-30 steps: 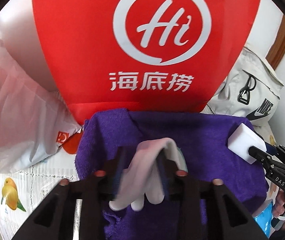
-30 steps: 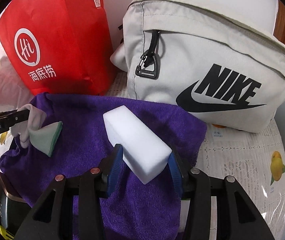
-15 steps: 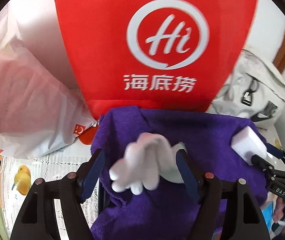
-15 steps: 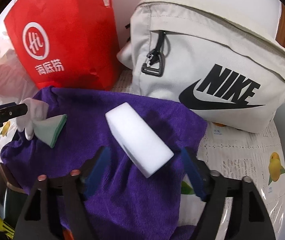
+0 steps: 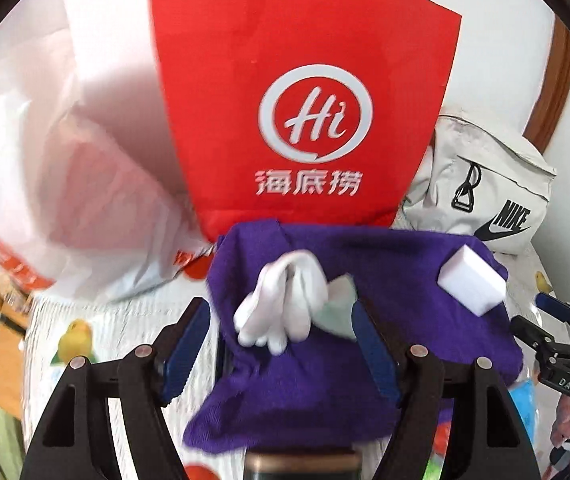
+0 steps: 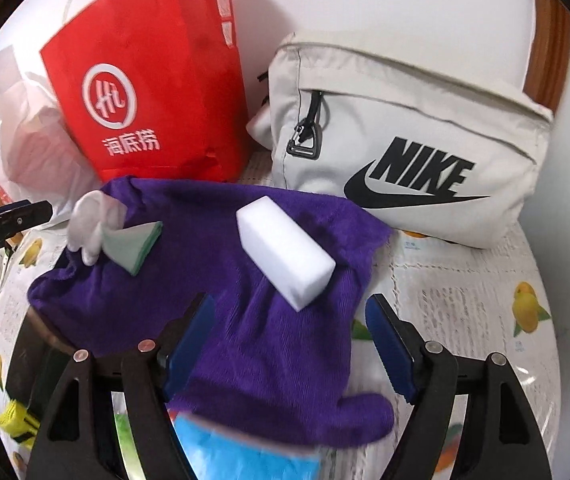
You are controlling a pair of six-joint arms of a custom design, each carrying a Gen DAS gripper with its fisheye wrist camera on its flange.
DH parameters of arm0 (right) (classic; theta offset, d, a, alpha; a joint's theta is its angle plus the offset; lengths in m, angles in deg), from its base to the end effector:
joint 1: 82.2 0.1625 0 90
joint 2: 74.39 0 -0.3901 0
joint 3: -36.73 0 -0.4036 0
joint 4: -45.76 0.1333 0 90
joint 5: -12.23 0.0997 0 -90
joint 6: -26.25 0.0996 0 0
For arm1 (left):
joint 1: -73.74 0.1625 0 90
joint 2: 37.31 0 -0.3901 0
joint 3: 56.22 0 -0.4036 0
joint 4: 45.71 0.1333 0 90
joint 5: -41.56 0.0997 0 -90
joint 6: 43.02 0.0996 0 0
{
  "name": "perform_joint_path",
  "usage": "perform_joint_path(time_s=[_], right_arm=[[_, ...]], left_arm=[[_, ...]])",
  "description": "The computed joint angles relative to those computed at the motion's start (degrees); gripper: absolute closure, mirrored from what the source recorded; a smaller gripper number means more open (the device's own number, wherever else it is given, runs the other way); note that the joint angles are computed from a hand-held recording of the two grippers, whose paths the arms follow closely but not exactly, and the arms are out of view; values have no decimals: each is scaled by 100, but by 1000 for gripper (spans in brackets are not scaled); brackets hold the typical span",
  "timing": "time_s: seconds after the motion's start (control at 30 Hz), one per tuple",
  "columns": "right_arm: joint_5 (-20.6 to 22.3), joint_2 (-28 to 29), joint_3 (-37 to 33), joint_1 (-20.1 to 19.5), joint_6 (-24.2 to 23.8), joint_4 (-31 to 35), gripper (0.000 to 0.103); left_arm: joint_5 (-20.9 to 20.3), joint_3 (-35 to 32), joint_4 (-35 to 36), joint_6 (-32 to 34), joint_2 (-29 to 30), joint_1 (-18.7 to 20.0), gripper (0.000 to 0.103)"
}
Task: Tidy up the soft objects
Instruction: 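Withdraw both tools from the towel toward the remaining items, then grasp the yellow Adidas pouch with the left tool while the right tool approaches the green packet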
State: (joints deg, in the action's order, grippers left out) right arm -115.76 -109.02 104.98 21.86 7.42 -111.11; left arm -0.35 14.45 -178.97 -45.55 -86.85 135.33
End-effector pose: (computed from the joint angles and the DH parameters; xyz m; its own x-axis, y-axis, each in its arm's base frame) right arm 0.2602 -0.7425 0.1497 -0.7356 -0.1332 0.6642 -0.4655 0.8117 -0.3528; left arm -0.1730 -0.7557 0.2897 -0.7397 0.0352 -0.6721 0.4085 0.8171 -0.4068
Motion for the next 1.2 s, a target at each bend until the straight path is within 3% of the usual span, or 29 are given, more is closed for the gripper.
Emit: perform_joint_path(time_s=[0.23,0.57,0.7,0.93,1.2], right_arm=[[66,-728,1194,264,119,-531,25],[269,-1486,2571,521,422,-982,25],[288,-1691,2939,557,509,-1053,25],[291,-2134,3736,582,623,-1295,25],[352,-2424,4291,625,577,-1435,26]], left_arm=[[-12,1083,179,-441,-880,-254,31],[-106,2858,-80,-568,-2142,-785,31],[49,3301,-3,-780,-2381,-874,31],[-207,3972,-189,-996,-2696,-862,31],[-284,4181,-545,-835,-2636,-773,32]])
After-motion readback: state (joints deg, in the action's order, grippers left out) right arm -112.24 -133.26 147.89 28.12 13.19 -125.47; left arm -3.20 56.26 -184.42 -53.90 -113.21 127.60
